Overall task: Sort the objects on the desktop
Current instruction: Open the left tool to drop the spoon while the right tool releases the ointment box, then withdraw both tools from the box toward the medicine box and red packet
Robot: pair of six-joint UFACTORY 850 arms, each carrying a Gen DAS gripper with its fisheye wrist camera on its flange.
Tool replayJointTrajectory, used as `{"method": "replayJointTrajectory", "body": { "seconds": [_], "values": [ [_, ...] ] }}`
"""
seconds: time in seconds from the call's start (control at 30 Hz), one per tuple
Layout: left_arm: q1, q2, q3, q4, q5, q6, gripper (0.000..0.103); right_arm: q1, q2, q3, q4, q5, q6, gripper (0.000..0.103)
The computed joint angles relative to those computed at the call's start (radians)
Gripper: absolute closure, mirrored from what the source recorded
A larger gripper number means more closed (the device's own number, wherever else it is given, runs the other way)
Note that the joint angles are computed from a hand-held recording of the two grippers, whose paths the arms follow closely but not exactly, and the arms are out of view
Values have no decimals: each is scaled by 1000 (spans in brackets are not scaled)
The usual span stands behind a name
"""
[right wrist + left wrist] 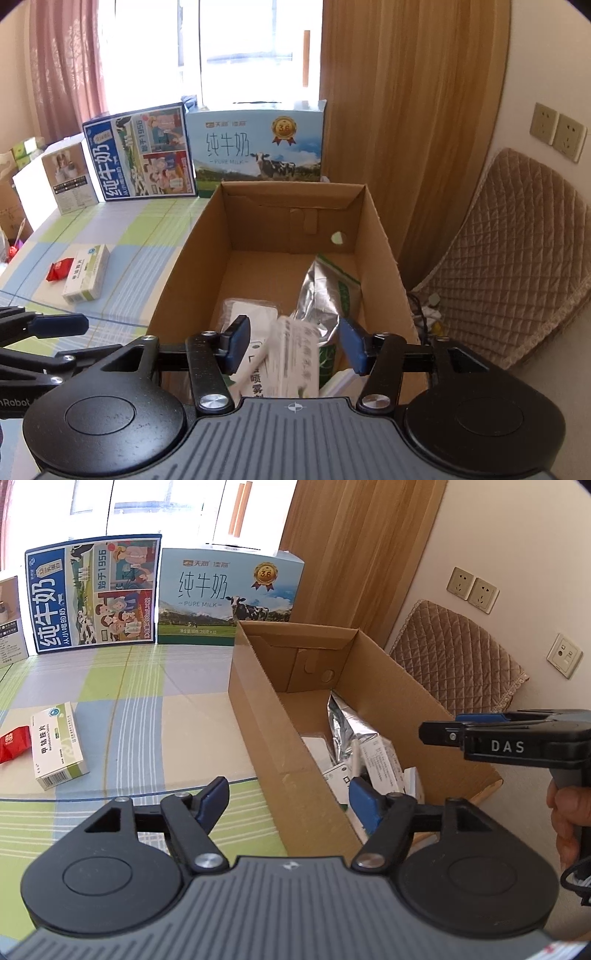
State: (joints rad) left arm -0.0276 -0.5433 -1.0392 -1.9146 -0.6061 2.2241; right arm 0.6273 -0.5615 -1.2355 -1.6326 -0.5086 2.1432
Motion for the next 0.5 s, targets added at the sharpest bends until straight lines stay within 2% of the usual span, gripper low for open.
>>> {"method": "replayJointTrajectory", "body": {
  "seconds": [0.33,0.5],
  "values": [
    [16,10,20,-4,5,34,33,7,4,7,60,16,-29,49],
    [36,27,38,-3,9,56,28,18,9,7,76,19,-43,43]
  ]
}}
